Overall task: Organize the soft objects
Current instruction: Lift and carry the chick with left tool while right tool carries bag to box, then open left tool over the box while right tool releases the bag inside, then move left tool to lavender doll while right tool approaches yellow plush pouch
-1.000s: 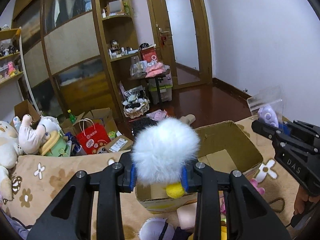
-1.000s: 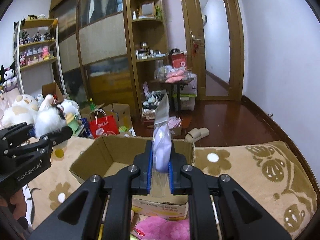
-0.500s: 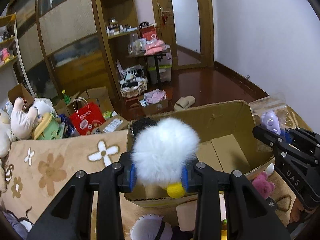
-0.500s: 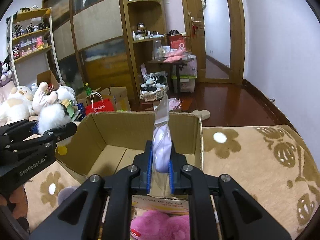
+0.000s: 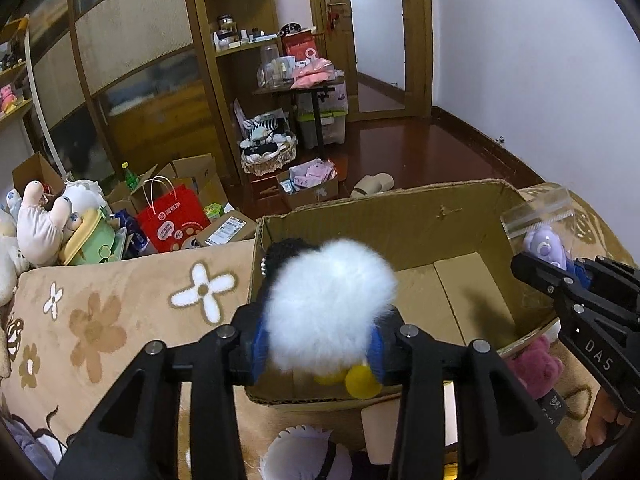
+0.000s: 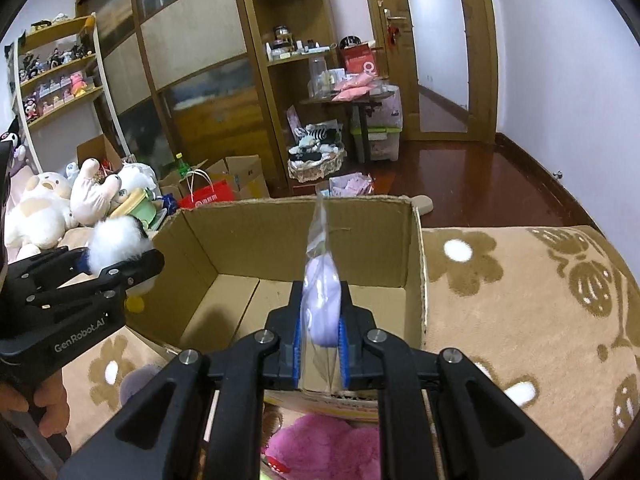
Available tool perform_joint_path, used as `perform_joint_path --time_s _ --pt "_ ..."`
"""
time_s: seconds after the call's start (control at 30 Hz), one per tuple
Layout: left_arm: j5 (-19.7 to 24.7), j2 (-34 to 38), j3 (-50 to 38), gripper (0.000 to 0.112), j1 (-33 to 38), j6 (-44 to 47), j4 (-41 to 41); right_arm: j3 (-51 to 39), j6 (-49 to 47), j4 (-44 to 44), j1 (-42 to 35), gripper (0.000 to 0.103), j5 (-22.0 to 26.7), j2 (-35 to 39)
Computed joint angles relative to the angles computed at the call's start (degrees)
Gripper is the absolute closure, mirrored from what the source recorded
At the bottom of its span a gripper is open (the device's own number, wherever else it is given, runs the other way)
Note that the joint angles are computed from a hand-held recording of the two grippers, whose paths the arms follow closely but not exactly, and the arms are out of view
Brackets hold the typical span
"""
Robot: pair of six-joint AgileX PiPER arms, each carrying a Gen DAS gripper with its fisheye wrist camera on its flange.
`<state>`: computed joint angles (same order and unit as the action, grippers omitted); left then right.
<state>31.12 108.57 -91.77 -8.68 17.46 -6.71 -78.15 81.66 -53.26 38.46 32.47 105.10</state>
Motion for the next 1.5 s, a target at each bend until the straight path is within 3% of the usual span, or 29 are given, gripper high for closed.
perform_joint_path --time_s 0.1,0.2,0.33,0.4,0.63,0.7,0.83,0.9,1.0,1.2,1.5 --pt "0.28 0.16 0.08 0.071 0.11 0.39 -0.49 -0.84 -0.69 0.72 0.33 0.088 0.72 0.70" --pt "-1.02 -0.39 1.09 0.057 0.16 -0.29 -0.10 -1.16 -1.78 1.70 0.22 0.088 0.81 1.01" --pt "-1.05 -0.56 1.05 0.055 0.16 -0.52 0.08 -0.87 -2.41 2.93 -0.36 0.086 0.00 1.06" --pt "-0.96 -0.42 0.95 0.048 0.26 -0.85 0.08 -0.80 -2.19 2.87 -0.42 0.074 0.10 1.06" --pt "-0.68 -0.64 1.17 0.036 0.26 -2.20 1.97 -0.08 -1.65 1.96 -0.17 0.059 -0.77 0.52" --pt "-0.82 -1.19 1.74 0.034 0.53 -2.18 2.14 0.27 -0.58 0.92 0.34 0.048 -0.53 -0.02" --pt "0.18 -2.23 2.20 0.030 0.89 -2.62 2.55 1.23 1.16 -0.84 1.39 0.036 -0.03 -1.49" --pt "0.48 -3.18 2.83 0.028 1.30 -2.39 2.40 1.75 2.24 -1.68 2.20 0.024 0.72 -2.43" --pt "0.55 -5.37 4.75 0.019 1.78 -2.46 2.86 2.78 4.65 -3.94 3.79 0.012 1.91 -3.87" --pt "2.08 -9.45 8.18 0.018 3.68 -0.48 1.28 2.95 4.31 -4.04 7.02 0.006 5.47 -5.36" --pt "10.44 -13.01 9.17 0.018 6.74 0.89 0.11 4.03 5.90 -4.73 13.99 0.005 12.77 -6.79"
